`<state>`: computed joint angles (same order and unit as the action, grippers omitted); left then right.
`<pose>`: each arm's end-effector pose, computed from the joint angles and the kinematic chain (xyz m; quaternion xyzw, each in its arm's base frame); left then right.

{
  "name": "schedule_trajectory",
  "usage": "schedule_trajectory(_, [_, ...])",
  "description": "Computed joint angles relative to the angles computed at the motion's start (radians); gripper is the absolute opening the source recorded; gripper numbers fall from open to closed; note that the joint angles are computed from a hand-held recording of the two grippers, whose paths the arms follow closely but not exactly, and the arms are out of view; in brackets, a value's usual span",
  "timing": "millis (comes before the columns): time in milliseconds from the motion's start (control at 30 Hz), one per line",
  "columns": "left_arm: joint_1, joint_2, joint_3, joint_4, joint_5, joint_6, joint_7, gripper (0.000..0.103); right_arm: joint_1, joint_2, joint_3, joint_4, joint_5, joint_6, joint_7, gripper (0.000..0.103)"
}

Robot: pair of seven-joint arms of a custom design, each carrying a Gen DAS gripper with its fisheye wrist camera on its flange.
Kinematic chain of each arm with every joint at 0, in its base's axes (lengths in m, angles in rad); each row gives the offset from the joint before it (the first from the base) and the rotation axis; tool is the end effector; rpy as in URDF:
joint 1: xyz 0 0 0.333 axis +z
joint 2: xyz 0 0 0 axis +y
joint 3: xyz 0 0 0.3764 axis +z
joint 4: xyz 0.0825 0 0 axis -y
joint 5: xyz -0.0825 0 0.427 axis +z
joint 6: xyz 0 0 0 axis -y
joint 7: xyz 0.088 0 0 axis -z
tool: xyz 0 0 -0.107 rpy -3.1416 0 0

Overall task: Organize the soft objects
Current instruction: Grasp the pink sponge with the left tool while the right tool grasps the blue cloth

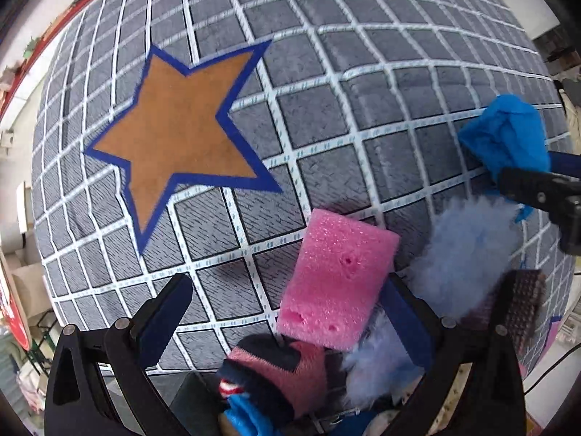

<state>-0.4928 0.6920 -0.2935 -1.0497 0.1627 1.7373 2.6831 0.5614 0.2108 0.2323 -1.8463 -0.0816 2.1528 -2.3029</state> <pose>0.6467 -0.5109 0.4849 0.1429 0.9896 -0.0157 0.0010 0.4809 0.4705 0.4626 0.0055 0.9986 0.0295 0.0431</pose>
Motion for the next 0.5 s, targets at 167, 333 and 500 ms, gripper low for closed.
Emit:
schedule_trajectory(167, [0.004,0.026,-0.004,-0.037,-0.015,0.038,-0.035,0.103,-0.024,0.059,0.002,0.013,0.038,0.03,-0.078,0.103])
schedule_trajectory(333, [-0.01,0.097,0.007,0.032,-0.006,-0.003,-0.059,0.098,-0.008,0.1,0.004,0.058,0.019,-0.006,-0.04,0.103])
schedule_trajectory(500, [-0.013,0.128,-0.002,0.053,-0.024,0.028,-0.061,0.05,0.015,0.036,0.004,-0.025,-0.018,0.068,0.008,0.087])
